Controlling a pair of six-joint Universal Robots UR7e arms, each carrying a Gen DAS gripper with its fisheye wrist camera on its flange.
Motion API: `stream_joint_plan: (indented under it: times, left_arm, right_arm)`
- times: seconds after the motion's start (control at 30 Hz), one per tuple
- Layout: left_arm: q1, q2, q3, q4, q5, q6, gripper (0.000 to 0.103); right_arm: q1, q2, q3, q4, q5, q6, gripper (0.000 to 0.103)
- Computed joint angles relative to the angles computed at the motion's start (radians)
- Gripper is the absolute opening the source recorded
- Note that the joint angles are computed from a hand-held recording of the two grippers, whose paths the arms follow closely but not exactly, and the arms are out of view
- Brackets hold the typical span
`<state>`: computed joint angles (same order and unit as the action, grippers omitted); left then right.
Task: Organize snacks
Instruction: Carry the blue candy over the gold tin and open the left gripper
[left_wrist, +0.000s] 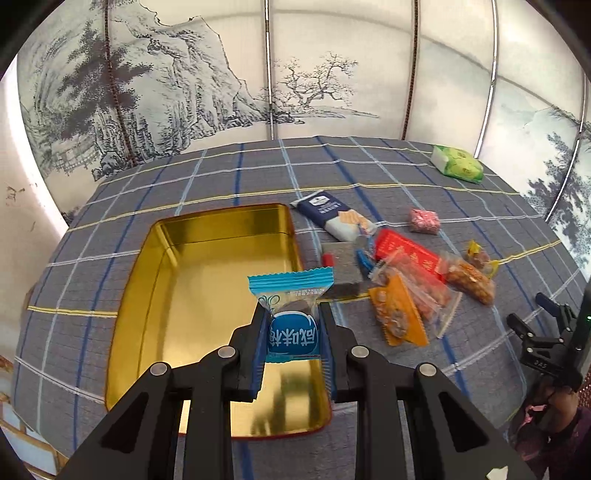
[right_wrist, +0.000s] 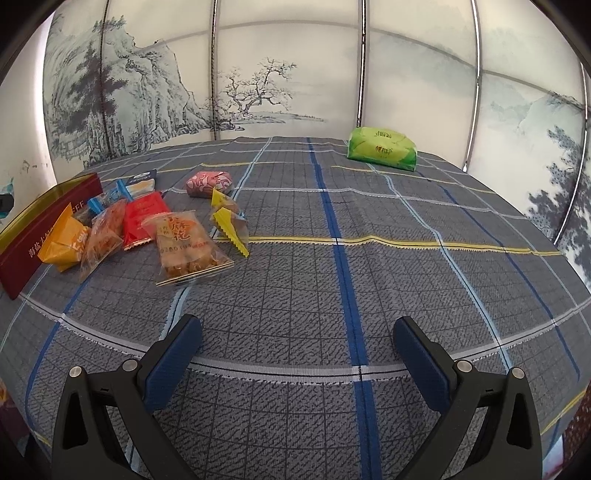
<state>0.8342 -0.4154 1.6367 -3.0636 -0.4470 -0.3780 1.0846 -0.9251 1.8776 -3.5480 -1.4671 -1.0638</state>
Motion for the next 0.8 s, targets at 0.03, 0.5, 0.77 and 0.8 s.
stream_joint_plan:
  times: [0.03,0.5,0.77,0.8]
  left_arm:
    - [0.005,-0.002,-0.004,0.007,0.009,0.005,0.022]
    - [0.083,-0.025,-0.089,0.173,0.102,0.075,0.022]
    - [0.133,-0.029,-0.16,0.342,0.104,0.036,0.023]
    - [0.139,-0.029,-0.169,0.358,0.104,0.034,0.023]
  right_arm:
    - [0.0,-0.001,-0.002,0.006,0.0,0.003,0.103]
    - [0.002,0.002,-0.011,0.009,-0.009,0.012,0.103]
    - [0.003,0.005,-0.013,0.005,-0.011,0.014,0.103]
    - [0.003,0.005,-0.012,0.005,-0.01,0.013,0.103]
